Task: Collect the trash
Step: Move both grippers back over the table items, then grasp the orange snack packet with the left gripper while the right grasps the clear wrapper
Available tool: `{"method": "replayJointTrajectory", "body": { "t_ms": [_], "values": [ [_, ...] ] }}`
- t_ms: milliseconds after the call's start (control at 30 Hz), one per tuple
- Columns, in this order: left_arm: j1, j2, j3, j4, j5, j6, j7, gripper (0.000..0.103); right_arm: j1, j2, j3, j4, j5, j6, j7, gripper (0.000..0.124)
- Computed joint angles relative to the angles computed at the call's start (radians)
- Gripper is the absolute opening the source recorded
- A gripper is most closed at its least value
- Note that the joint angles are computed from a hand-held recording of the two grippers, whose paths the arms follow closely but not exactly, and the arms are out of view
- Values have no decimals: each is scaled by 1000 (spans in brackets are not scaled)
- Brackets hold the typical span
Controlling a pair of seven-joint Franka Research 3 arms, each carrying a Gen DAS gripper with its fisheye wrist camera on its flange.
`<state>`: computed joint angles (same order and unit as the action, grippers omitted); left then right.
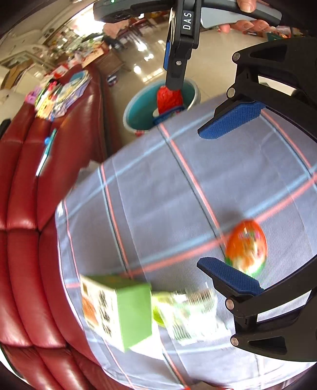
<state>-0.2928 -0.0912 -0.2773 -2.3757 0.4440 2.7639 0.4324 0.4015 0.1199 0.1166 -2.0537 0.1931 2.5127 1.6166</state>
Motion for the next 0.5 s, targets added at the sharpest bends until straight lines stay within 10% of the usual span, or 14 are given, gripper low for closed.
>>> {"method": "replayJointTrajectory", "body": {
  "t_ms": [500],
  "values": [
    [124,-417,79,-432,-98,-1,-22,97,168,223,61,289,-69,-144,54,90]
  ]
}}
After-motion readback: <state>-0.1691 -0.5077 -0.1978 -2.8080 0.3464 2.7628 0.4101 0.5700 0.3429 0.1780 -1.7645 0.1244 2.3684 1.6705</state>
